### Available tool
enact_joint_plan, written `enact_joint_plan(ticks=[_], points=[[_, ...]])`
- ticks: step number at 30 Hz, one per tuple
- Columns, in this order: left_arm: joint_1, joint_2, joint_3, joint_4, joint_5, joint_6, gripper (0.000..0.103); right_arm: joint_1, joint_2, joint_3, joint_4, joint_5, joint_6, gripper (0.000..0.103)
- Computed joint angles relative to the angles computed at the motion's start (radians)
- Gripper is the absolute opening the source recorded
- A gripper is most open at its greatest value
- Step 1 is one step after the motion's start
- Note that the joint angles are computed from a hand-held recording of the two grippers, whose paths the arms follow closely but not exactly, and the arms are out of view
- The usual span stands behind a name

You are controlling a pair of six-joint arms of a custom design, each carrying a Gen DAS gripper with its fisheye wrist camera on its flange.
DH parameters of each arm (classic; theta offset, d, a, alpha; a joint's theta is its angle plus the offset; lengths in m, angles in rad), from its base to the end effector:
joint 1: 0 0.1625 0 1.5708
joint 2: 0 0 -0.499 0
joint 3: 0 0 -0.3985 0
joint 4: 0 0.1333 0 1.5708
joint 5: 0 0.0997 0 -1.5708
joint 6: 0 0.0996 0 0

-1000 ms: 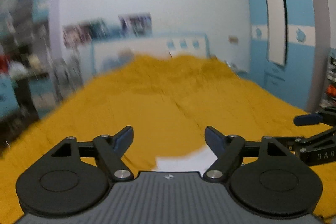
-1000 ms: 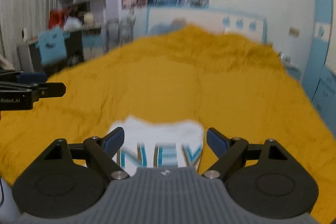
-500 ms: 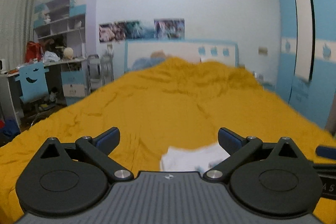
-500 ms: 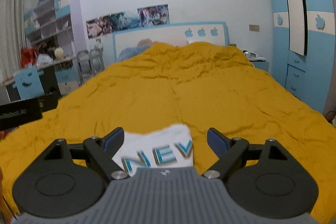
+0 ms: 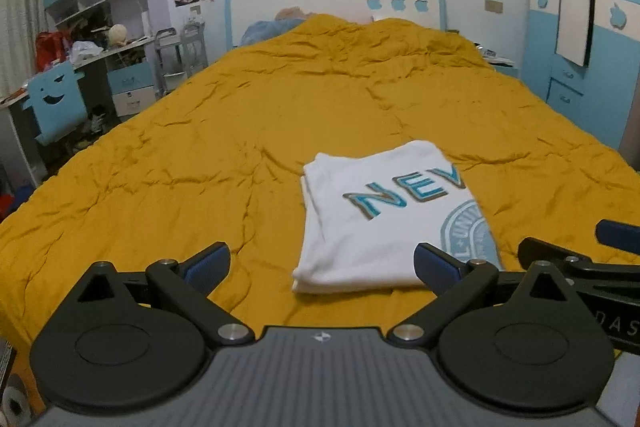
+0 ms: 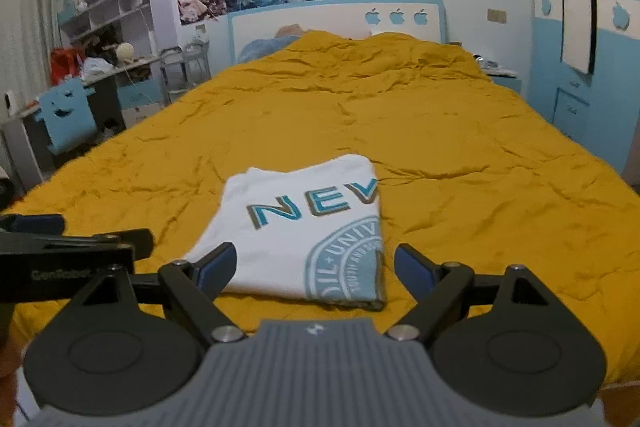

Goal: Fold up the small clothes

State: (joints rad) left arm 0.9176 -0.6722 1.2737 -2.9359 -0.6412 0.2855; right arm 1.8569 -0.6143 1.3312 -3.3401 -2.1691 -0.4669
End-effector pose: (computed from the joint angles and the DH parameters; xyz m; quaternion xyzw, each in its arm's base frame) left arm -0.3365 -0.7904 0.2736 0.2263 0.8154 -0.4035 0.3481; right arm 0.3080 -0.7736 0.2341 0.1662 -0.8229 0.4550 0.2971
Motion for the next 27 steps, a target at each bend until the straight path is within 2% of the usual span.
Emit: enact_joint_plan(ticks=[9, 16, 27], points=[[0.012, -0.033, 0.036, 0.181, 0.020, -0.181, 0.103, 0.003, -0.004, 0.008, 0.078, -0.028, 0.003, 0.082], [0.010, -0.034, 0.035, 0.198, 0.028, -0.189, 0.103, -0.003, -0.004, -0.005, 0.168, -0.055, 0.058, 0.082], [0.012, -0.034, 0.035, 0.201, 0.024, -0.179, 0.103, -0.003, -0.005, -0.002, 0.161, -0.050, 0.062, 0.082]])
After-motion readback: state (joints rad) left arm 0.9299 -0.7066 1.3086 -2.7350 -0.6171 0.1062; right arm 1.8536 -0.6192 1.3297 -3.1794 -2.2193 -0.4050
